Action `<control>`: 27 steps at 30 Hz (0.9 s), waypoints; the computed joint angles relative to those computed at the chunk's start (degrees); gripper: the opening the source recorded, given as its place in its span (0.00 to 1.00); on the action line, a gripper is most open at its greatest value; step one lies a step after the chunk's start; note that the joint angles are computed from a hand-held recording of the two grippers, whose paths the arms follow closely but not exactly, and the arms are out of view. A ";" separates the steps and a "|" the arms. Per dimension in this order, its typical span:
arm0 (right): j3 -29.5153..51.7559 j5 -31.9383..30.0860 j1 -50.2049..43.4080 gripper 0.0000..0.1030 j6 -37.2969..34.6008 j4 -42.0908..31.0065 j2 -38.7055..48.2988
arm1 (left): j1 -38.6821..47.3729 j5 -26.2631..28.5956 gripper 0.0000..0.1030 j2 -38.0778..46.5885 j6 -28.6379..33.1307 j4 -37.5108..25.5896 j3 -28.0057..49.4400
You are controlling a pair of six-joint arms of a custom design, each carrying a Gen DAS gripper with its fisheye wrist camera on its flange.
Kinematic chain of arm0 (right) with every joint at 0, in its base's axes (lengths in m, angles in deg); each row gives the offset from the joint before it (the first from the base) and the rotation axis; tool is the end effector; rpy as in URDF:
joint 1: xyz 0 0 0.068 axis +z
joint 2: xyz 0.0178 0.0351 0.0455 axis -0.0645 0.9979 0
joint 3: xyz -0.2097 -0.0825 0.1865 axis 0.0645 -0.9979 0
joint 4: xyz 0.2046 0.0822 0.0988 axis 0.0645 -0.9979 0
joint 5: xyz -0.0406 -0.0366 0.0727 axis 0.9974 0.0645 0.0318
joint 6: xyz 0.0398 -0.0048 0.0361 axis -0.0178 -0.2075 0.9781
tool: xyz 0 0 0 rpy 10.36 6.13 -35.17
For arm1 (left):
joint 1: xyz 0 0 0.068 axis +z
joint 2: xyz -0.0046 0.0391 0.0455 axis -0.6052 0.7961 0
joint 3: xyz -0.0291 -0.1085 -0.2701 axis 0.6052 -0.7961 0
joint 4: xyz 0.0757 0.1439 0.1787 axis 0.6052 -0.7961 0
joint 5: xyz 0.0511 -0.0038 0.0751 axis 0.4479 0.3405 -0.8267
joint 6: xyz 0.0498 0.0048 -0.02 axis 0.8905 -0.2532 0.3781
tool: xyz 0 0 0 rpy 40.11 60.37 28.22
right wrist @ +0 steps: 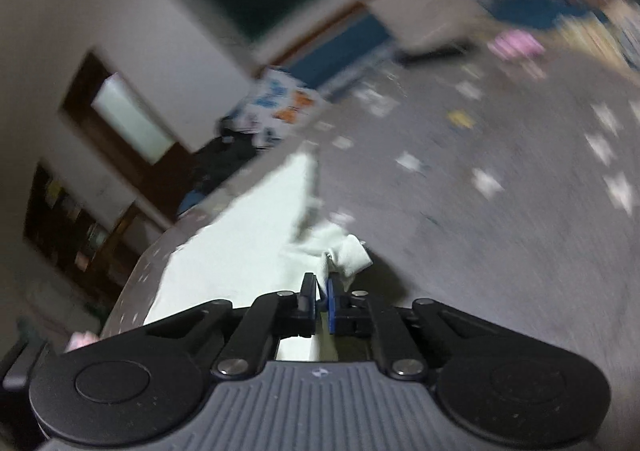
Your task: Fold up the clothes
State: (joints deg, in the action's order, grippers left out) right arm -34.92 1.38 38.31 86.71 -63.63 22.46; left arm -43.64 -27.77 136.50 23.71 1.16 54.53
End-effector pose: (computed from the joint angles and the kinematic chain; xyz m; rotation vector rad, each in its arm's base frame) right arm 0.1422 0.1170 0.1917 0.2407 2.1308 0.7036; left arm 0.1675 -0.0311 0.1716 0.6368 2.2564 -0.3240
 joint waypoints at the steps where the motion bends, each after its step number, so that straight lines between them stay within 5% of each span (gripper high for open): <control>1: 1.75 0.91 1.86 0.05 -3.60 -0.08 1.04 | 0.41 0.44 0.70 -0.19 0.29 -0.31 0.03; 7: 9.07 -0.79 8.42 0.05 -20.74 0.22 9.88 | 13.06 8.52 0.70 -4.39 8.60 -8.01 1.15; 13: 12.06 -2.39 13.25 0.05 -27.71 -3.61 15.26 | 26.42 15.12 0.70 -3.71 14.09 -13.39 5.02; 18: 11.81 -3.26 15.19 0.11 -26.90 -6.73 14.38 | 23.94 14.37 0.69 -0.94 8.55 -11.41 7.60; 23: 9.10 0.40 15.97 0.15 -23.11 -9.74 7.03 | 16.75 11.51 0.51 2.55 2.63 -7.10 9.15; 27: 6.79 1.16 13.06 0.15 -18.40 -11.60 5.28 | 10.30 7.01 0.49 5.99 -2.03 -1.99 10.22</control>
